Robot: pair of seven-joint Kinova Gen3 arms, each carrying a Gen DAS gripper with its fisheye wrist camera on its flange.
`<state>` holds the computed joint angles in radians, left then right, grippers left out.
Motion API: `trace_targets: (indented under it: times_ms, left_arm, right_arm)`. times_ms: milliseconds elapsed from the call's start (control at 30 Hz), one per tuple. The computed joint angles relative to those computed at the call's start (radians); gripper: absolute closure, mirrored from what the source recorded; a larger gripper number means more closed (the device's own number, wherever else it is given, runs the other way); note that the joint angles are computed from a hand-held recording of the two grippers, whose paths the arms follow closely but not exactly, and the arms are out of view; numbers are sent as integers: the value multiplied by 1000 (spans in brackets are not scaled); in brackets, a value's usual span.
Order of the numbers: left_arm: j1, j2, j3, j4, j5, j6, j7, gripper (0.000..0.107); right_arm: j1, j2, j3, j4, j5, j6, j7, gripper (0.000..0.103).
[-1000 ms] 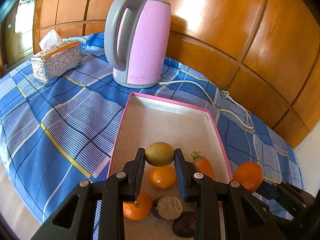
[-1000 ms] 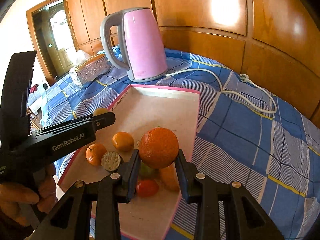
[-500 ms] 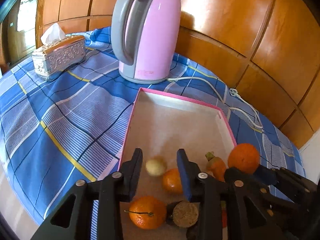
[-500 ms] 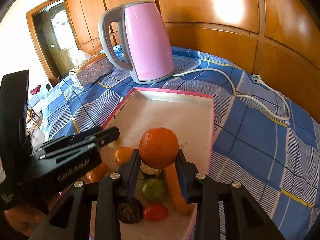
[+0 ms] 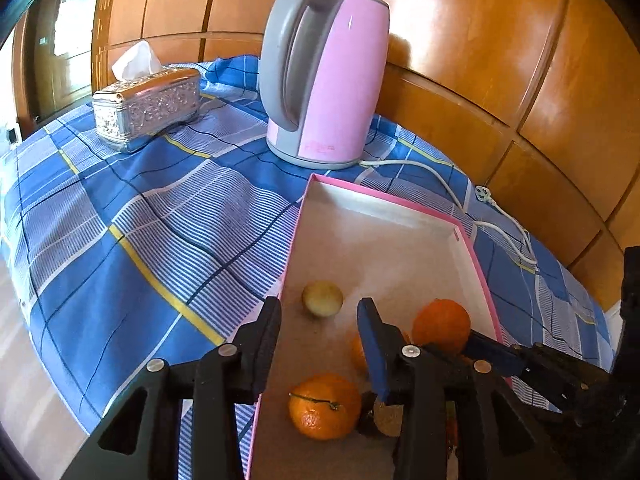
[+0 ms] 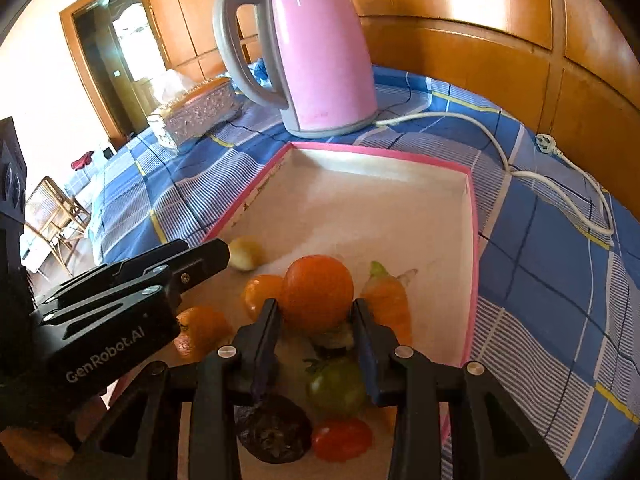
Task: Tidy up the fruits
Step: 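Lower the yellow fruit and orange into the tray while both tools open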
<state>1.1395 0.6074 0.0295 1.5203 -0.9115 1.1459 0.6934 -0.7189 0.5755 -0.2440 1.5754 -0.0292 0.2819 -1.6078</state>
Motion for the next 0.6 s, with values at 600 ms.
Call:
trace_targets:
  times_ms: [600]
  left_arm:
    - [31, 8, 12, -37, 18, 69, 24, 67]
  right_arm:
    - [-22, -54, 28, 76, 2, -31, -58, 64]
